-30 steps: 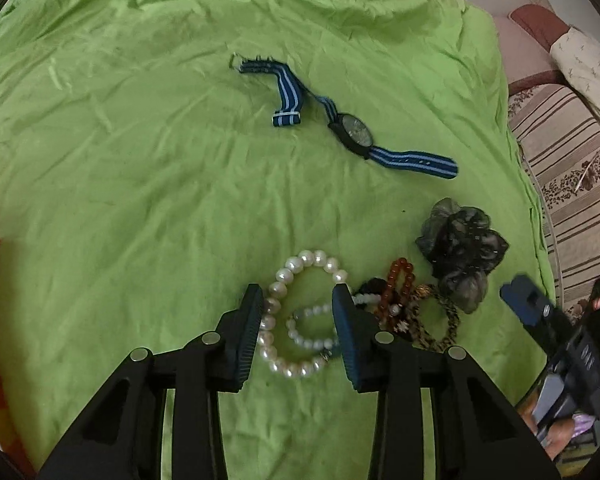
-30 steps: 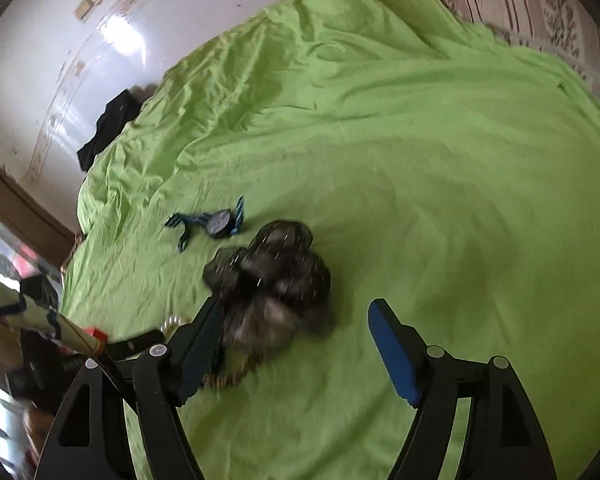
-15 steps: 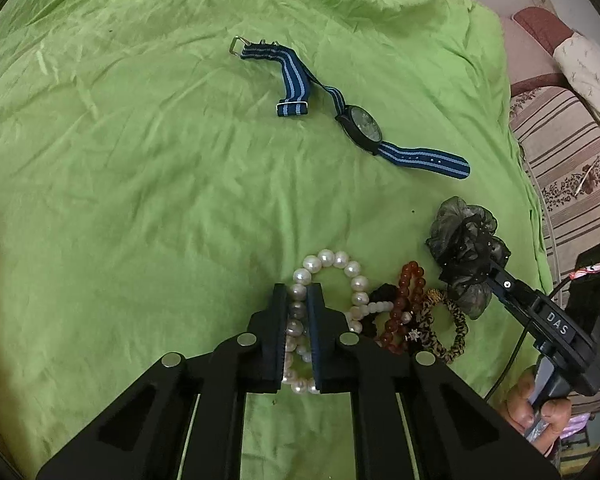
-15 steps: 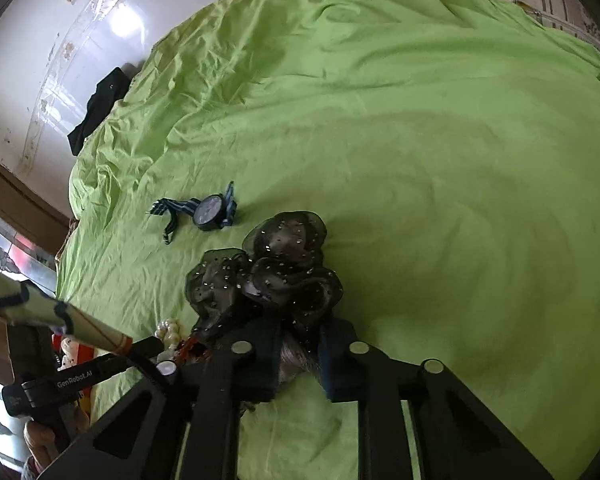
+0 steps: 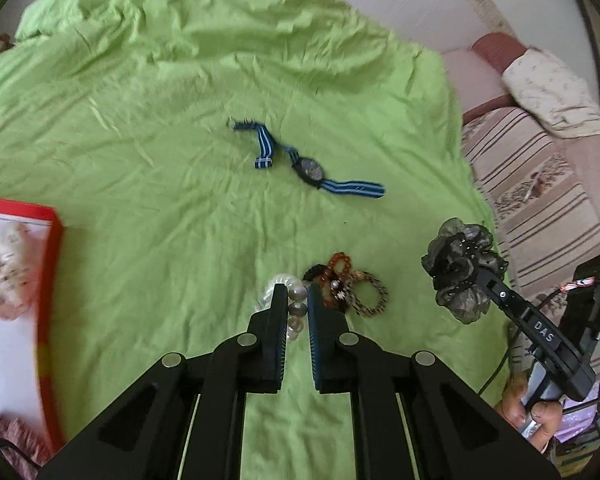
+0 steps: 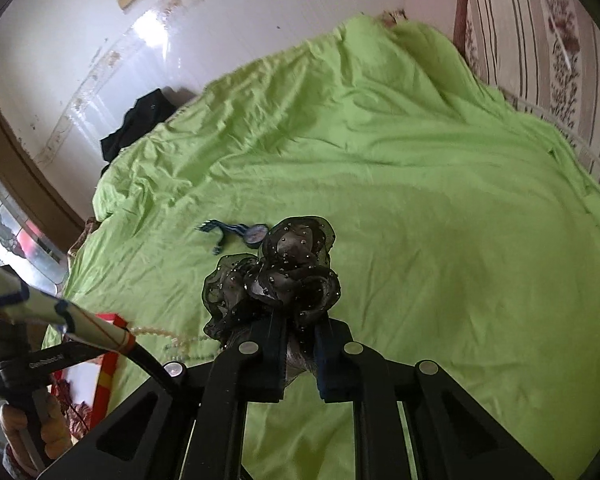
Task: Organize jewelry
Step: 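Carry the bracelet and grey scrunchie into the tray and open both grippers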
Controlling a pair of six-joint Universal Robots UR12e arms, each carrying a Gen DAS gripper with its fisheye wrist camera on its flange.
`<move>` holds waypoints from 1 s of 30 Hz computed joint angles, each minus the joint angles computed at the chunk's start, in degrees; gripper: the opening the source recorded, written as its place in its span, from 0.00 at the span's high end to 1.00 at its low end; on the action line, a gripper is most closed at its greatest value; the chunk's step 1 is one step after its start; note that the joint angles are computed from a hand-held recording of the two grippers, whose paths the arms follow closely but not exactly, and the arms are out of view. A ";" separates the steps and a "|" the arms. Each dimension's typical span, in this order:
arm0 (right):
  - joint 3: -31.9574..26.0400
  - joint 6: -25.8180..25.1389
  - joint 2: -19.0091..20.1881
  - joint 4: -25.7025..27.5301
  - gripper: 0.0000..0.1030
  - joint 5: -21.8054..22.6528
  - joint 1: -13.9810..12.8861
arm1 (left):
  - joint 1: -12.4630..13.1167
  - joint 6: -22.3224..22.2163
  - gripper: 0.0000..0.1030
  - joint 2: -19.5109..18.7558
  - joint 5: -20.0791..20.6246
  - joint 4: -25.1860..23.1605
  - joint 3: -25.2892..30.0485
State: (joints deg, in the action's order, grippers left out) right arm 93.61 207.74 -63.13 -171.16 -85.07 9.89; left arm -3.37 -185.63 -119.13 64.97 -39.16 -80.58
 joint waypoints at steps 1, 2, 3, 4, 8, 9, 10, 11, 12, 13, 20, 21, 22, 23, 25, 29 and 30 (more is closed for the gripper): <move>0.30 -0.25 -0.45 -0.12 0.88 -0.28 0.27 | 0.27 -0.08 0.91 0.89 0.03 0.90 -0.96; 0.60 -0.61 -0.98 -0.22 0.88 -0.54 0.66 | 0.65 -0.09 0.91 2.10 0.12 2.15 -2.28; 0.72 -0.88 -1.27 -0.24 0.88 -0.69 0.96 | 0.96 -0.12 0.91 3.08 0.19 3.10 -3.27; 0.80 -1.29 -1.60 -0.19 0.88 -0.90 1.38 | 1.51 -0.06 0.91 4.23 0.04 4.05 -4.60; 0.72 -2.92 -2.43 0.21 0.88 -1.07 3.17 | 3.17 -0.30 0.91 7.66 -0.07 6.91 -8.14; 0.48 -3.30 -2.40 0.40 0.88 -0.97 3.57 | 3.56 -0.11 0.91 8.35 0.08 7.37 -8.83; 0.28 -3.79 -2.43 0.61 0.88 -0.97 4.06 | 4.09 0.17 0.91 9.20 0.39 7.88 -9.68; -0.19 -4.55 -2.32 1.04 0.88 -0.87 4.72 | 4.58 0.45 0.91 9.90 0.74 8.18 -10.36; -0.37 -4.92 -2.26 1.23 0.88 -0.76 5.09 | 4.94 0.63 0.91 10.45 1.19 8.39 -10.91; -0.93 -5.43 -2.03 1.72 0.88 -0.49 5.62 | 5.44 0.97 0.91 11.04 1.96 8.53 -11.47; -5.73 -8.43 0.73 5.72 0.88 2.58 9.01 | 9.07 2.82 0.91 12.90 7.67 7.70 -13.66; -6.67 -8.98 1.33 6.44 0.88 3.05 9.52 | 9.68 2.74 0.91 12.80 8.14 7.56 -13.68; -7.56 -9.55 1.89 7.13 0.88 3.41 10.02 | 10.19 2.67 0.91 12.64 8.40 7.40 -13.66; -8.69 -10.24 2.59 7.98 0.88 3.73 10.62 | 10.84 2.43 0.91 12.38 8.57 7.13 -13.54; -10.99 -11.96 4.02 9.70 0.88 4.42 11.90 | 11.91 1.78 0.91 11.91 8.58 6.75 -13.48; -15.55 -15.16 6.91 13.27 0.88 5.70 14.11 | 13.97 0.33 0.91 10.61 8.81 6.00 -13.22; -16.64 -15.77 7.60 14.09 0.88 5.99 14.50 | 14.44 -0.02 0.91 10.32 8.78 5.92 -13.23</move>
